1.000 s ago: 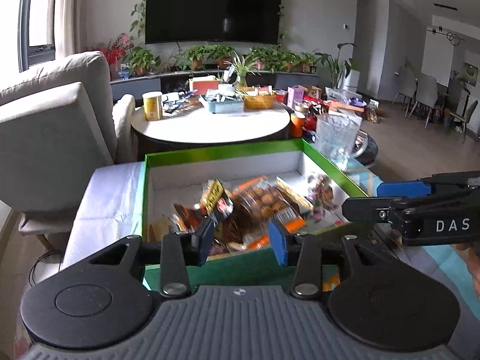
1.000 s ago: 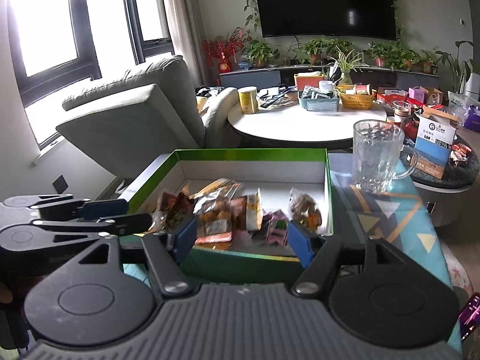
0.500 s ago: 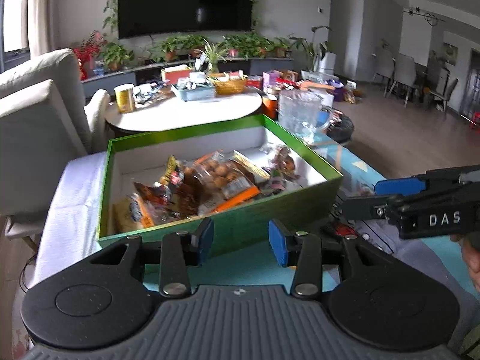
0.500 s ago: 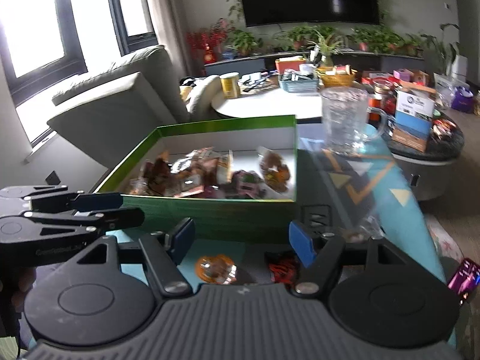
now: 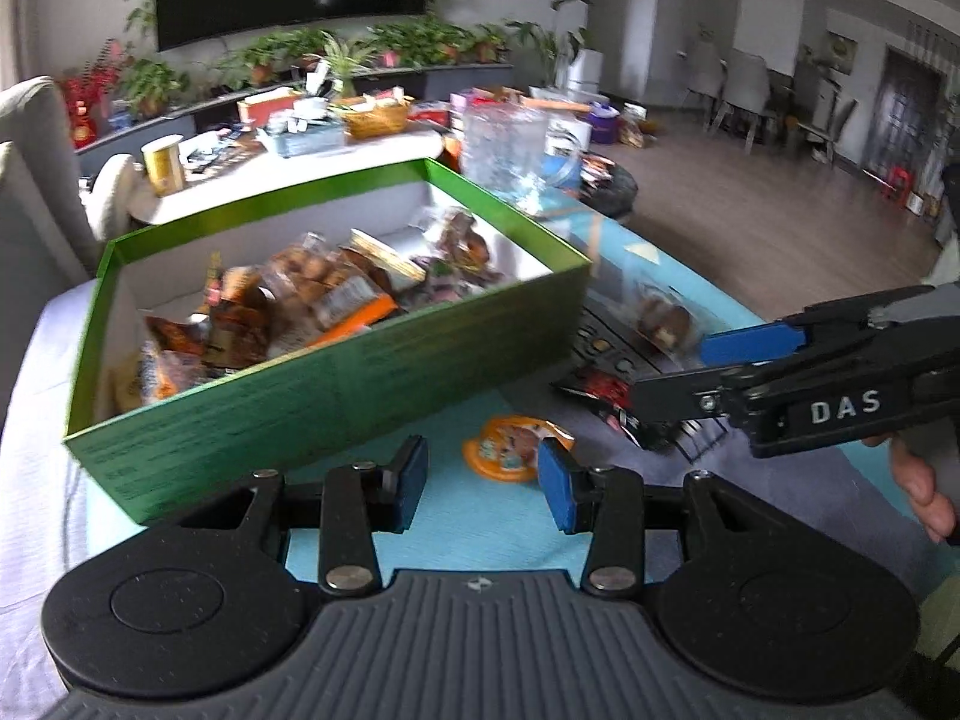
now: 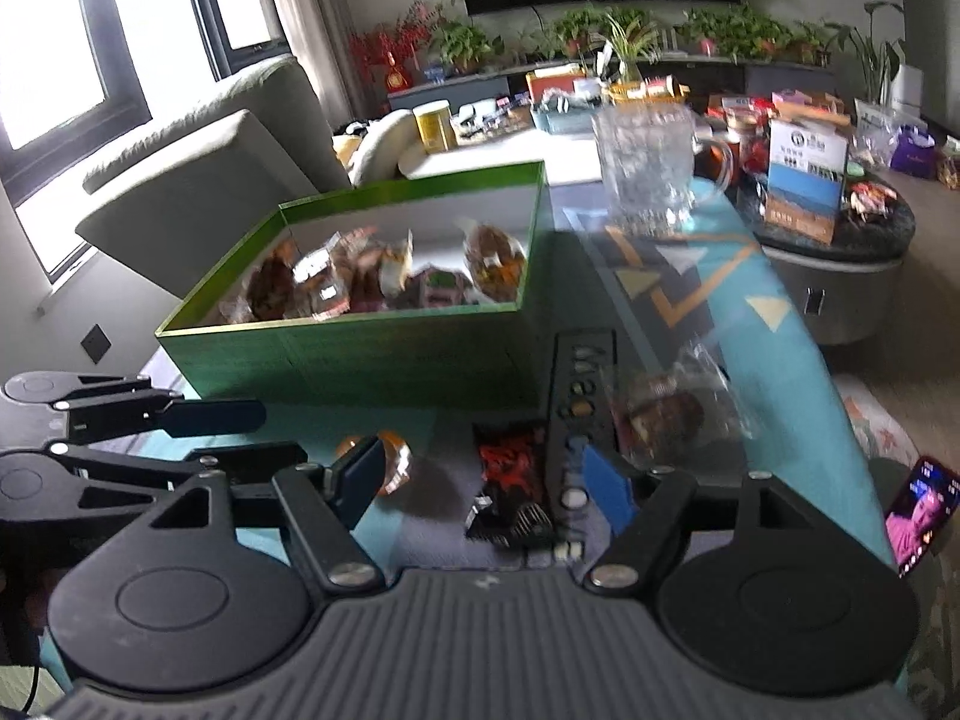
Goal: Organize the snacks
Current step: 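Grasp small orange pouch with left tool while right grasps black-and-red wrapped snack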
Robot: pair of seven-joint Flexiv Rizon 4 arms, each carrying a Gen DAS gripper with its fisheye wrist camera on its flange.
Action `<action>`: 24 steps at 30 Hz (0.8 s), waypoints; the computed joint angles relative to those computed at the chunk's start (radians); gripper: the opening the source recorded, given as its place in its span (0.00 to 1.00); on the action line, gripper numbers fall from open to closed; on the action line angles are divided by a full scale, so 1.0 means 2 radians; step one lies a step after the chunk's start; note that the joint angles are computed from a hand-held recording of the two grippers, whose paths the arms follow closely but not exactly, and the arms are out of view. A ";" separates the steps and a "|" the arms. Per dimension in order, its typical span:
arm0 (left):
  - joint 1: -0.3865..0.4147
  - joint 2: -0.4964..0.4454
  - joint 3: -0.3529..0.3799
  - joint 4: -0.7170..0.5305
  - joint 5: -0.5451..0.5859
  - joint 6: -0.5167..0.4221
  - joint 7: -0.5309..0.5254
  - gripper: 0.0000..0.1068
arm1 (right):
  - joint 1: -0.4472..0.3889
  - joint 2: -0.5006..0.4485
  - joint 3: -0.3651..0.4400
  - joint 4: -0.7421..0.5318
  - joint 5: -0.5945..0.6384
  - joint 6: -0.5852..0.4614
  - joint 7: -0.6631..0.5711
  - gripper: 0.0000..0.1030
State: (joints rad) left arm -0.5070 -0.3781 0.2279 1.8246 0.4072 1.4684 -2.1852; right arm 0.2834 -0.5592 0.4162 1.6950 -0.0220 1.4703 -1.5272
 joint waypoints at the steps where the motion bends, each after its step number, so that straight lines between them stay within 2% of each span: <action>1: 0.010 -0.001 -0.013 0.002 -0.007 0.001 0.013 0.36 | -0.002 -0.001 0.001 -0.001 0.001 -0.005 0.000 0.49; 9: 0.040 -0.021 -0.058 -0.001 -0.063 0.007 0.093 0.36 | -0.003 -0.010 0.002 -0.012 0.012 -0.021 -0.004 0.49; 15: 0.031 -0.034 -0.049 -0.008 -0.093 0.005 0.118 0.36 | -0.001 -0.017 0.002 -0.023 0.017 -0.031 -0.010 0.49; 19: 0.011 -0.043 -0.022 -0.021 -0.093 -0.006 0.108 0.36 | 0.001 -0.023 0.000 -0.033 0.020 -0.038 -0.012 0.49; 24: 0.003 -0.046 -0.009 -0.028 -0.084 -0.012 0.100 0.36 | 0.001 -0.032 0.003 -0.046 0.027 -0.046 -0.019 0.49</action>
